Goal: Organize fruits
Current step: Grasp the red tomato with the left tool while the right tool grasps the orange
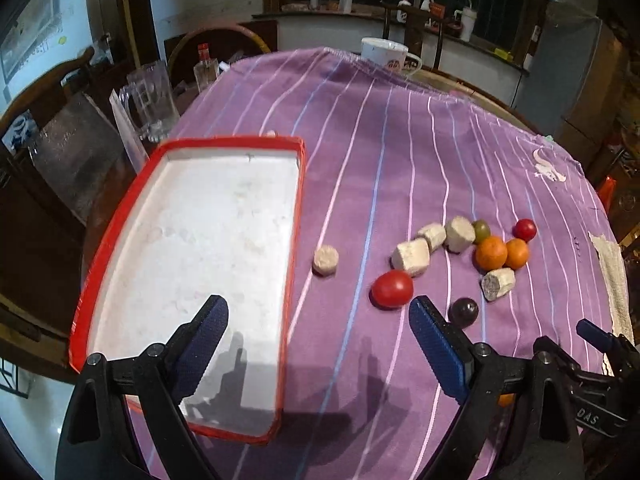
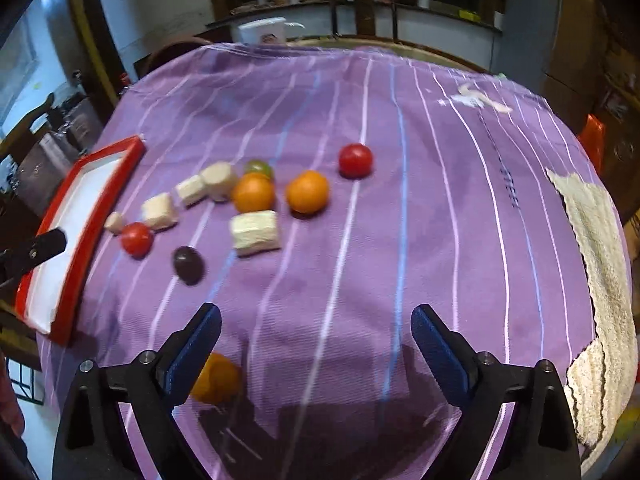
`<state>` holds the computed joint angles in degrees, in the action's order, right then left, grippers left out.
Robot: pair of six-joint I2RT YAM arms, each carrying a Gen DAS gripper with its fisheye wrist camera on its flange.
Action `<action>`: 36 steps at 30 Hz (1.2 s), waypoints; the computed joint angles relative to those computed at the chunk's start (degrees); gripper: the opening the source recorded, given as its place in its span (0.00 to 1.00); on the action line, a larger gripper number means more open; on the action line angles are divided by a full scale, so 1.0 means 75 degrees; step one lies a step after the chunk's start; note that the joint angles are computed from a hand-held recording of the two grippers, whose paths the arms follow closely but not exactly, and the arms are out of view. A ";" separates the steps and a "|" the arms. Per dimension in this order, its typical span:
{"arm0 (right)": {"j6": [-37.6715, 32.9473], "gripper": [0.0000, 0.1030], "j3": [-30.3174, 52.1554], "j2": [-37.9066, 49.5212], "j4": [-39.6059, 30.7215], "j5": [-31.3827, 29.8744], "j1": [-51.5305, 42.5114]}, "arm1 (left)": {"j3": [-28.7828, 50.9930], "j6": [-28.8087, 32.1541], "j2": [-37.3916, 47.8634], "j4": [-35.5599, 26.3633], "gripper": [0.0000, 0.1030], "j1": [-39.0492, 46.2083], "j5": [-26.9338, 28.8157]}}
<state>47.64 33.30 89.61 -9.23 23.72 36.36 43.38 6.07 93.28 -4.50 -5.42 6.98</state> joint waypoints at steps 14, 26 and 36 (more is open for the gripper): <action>0.0813 0.95 0.1825 0.0442 -0.2437 0.3152 0.1970 | 0.0538 0.0081 -0.0553 -0.0570 0.89 0.0338 0.0685; 0.0419 0.89 0.1667 0.0870 -0.1228 0.1243 0.1748 | 0.0706 0.0430 -0.0026 -0.0667 0.89 0.0761 0.0652; 0.0621 0.89 0.1658 0.1118 -0.1162 0.0822 0.1543 | 0.0854 0.0675 0.0241 -0.0769 0.89 0.0599 0.0494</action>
<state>52.29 45.74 97.99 -17.94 29.89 47.93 49.79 11.14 95.08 -10.26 -0.93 10.69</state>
